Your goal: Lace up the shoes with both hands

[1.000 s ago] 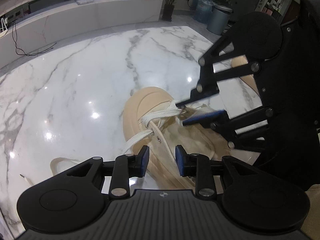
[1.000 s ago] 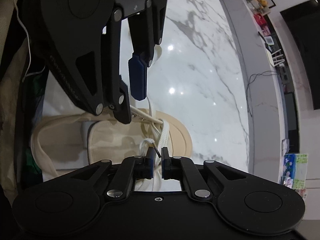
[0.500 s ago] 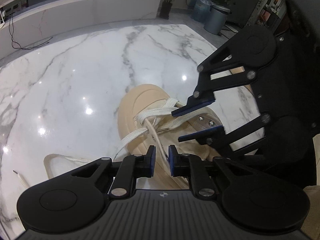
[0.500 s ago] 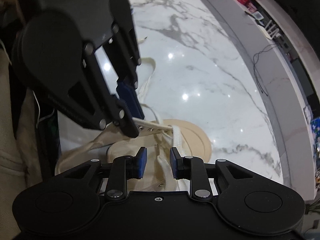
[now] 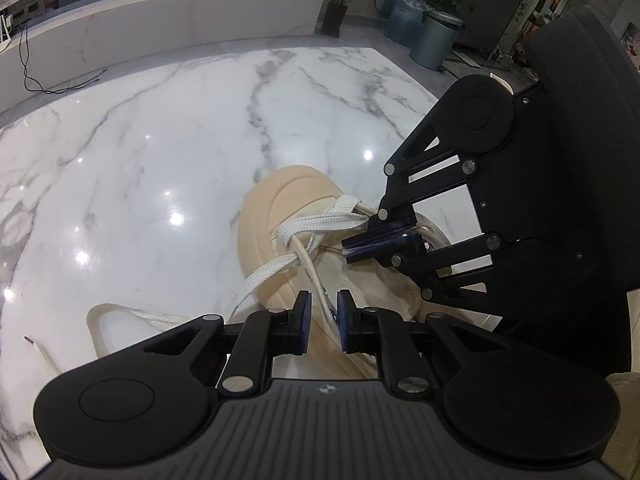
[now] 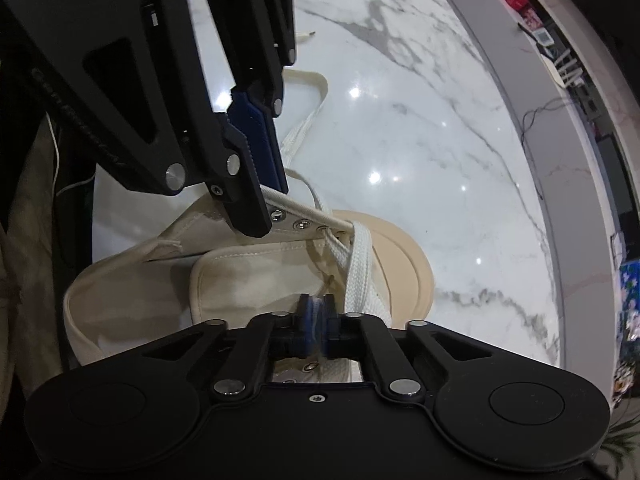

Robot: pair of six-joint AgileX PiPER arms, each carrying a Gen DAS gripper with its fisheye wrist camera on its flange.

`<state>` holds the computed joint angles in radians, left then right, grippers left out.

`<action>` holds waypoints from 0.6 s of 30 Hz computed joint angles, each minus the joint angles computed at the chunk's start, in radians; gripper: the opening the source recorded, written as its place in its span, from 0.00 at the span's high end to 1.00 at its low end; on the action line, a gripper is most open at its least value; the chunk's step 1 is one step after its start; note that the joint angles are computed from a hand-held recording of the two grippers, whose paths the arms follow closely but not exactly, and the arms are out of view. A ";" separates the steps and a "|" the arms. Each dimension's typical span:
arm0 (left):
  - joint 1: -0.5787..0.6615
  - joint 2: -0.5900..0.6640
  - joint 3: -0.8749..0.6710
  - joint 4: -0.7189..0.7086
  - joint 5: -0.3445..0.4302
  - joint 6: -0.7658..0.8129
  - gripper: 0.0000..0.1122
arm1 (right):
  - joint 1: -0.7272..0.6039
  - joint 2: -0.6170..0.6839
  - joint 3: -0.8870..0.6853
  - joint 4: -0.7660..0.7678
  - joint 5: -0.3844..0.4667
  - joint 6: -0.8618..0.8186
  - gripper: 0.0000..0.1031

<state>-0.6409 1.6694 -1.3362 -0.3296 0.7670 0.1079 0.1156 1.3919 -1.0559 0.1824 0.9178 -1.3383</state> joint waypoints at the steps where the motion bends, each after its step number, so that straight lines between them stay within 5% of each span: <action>1: 0.001 0.000 0.000 -0.002 0.001 0.001 0.89 | -0.009 -0.004 -0.003 0.016 0.008 -0.006 0.99; 11: -0.009 0.003 -0.009 0.027 0.008 -0.030 0.89 | -0.101 -0.028 -0.074 0.182 0.167 -0.112 0.99; 18: -0.010 0.000 -0.008 0.036 0.012 -0.036 0.89 | -0.094 -0.023 -0.078 0.202 0.188 -0.132 0.99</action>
